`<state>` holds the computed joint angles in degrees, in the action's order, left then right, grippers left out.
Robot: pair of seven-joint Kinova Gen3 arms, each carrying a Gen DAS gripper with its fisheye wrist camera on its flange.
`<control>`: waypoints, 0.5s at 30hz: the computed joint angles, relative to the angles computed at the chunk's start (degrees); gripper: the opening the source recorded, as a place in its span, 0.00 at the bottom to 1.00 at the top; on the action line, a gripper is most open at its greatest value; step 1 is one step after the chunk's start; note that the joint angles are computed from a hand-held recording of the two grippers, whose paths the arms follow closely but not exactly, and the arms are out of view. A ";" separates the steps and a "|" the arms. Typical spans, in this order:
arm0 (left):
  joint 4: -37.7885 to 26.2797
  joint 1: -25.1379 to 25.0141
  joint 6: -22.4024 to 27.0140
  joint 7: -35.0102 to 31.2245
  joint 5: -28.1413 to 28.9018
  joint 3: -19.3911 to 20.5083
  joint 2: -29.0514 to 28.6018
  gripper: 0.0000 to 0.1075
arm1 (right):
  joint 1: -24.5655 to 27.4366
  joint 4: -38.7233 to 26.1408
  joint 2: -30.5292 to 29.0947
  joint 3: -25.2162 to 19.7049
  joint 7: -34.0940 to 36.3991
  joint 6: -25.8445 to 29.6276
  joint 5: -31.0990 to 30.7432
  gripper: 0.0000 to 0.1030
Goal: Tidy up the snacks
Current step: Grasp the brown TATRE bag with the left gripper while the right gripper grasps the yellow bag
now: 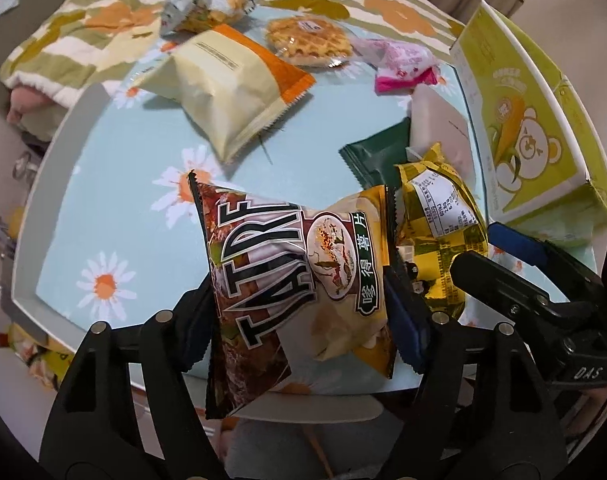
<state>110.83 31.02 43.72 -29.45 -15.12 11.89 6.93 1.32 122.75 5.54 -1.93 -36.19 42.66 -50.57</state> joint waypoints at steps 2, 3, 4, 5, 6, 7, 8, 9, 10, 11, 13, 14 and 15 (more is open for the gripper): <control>-0.38 0.64 1.45 1.25 -1.60 -0.03 0.16 0.66 | -0.44 -0.20 0.44 -0.25 -0.47 -0.38 0.73 0.88; -0.35 0.70 1.85 1.36 -1.88 -0.04 -0.03 0.66 | -0.57 -0.31 0.70 -0.40 -0.49 -0.46 0.90 0.87; -0.32 0.78 2.21 1.66 -2.26 -0.02 -0.20 0.66 | -0.71 -0.53 1.06 -0.59 -0.55 -0.42 1.06 0.84; -0.32 0.97 2.60 2.31 -2.86 0.01 -0.38 0.66 | -1.07 -0.80 1.41 -0.83 -1.09 -0.63 1.73 0.82; -0.24 1.06 3.04 2.72 -3.36 0.07 -0.64 0.66 | -1.20 -0.75 1.46 -1.01 -1.29 -0.93 2.07 0.81; -0.35 1.22 3.67 3.26 -4.03 0.18 -0.75 0.66 | -1.40 -0.75 1.64 -1.25 -1.39 -1.28 2.36 0.80; -0.27 1.24 3.95 3.55 -4.39 0.28 -0.96 0.66 | -1.62 -0.79 1.87 -1.48 -1.56 -1.57 2.76 0.78; -0.20 1.27 4.30 3.91 -4.81 0.39 -1.21 0.66 | -1.81 -0.79 2.05 -1.67 -1.79 -1.88 3.21 0.77; -0.09 1.23 4.50 4.13 -5.05 0.50 -1.43 0.66 | -2.26 -0.87 2.24 -1.91 -2.53 -2.36 4.11 0.74; 0.03 1.14 4.69 4.27 -5.21 0.61 -1.68 0.66 | -2.62 -0.91 2.43 -2.11 -3.16 -2.86 4.92 0.73; 0.33 0.90 4.98 4.64 -5.47 0.79 -2.19 0.66 | -3.52 -0.84 2.61 -2.60 -4.73 -4.25 6.88 0.73; 0.44 0.75 5.03 4.69 -5.47 0.92 -2.34 0.66 | -4.24 -0.78 2.63 -2.79 -6.15 -5.17 8.52 0.71; 0.52 0.58 5.14 4.70 -5.44 1.00 -2.51 0.66 | -5.15 -0.72 2.57 -2.94 -8.14 -6.20 10.66 0.69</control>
<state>111.34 31.60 48.86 -24.75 -20.57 12.89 4.42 -3.83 122.03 8.11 -4.87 -44.33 36.46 -39.91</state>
